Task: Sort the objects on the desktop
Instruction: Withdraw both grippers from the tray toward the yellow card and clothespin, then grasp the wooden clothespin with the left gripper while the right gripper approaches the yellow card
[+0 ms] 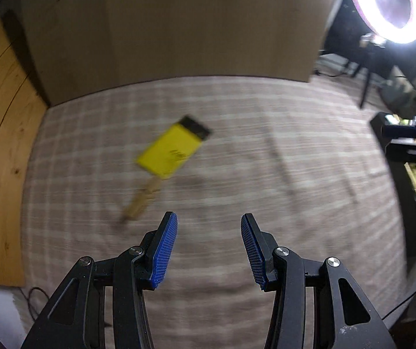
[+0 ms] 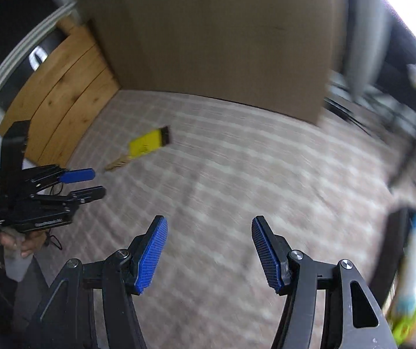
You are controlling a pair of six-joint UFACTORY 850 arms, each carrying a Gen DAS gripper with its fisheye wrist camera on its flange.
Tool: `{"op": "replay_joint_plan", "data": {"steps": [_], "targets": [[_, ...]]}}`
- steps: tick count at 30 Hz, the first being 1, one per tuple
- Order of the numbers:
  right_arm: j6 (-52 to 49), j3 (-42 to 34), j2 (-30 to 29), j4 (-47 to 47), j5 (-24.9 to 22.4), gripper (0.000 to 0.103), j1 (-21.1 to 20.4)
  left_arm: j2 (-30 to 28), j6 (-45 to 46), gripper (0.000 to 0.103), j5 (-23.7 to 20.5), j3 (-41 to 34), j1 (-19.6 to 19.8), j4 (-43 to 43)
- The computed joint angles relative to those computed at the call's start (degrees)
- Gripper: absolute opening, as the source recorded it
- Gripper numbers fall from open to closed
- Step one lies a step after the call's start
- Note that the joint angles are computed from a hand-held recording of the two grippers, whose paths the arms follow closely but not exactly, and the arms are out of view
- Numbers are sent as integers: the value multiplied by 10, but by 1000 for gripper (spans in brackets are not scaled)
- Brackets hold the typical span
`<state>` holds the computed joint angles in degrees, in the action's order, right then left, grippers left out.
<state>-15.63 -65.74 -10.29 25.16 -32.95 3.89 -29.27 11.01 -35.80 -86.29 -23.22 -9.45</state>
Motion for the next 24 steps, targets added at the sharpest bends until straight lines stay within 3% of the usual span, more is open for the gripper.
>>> {"op": "replay_joint_plan", "data": {"steps": [10,24], "targets": [[-112,-255,-222,35,-113,57,42,-73,-15,50,-4,-59,30,24],[-94,-570,-464,39,-245,57,71,-111,42,50,-12,-92,43,-39]]}}
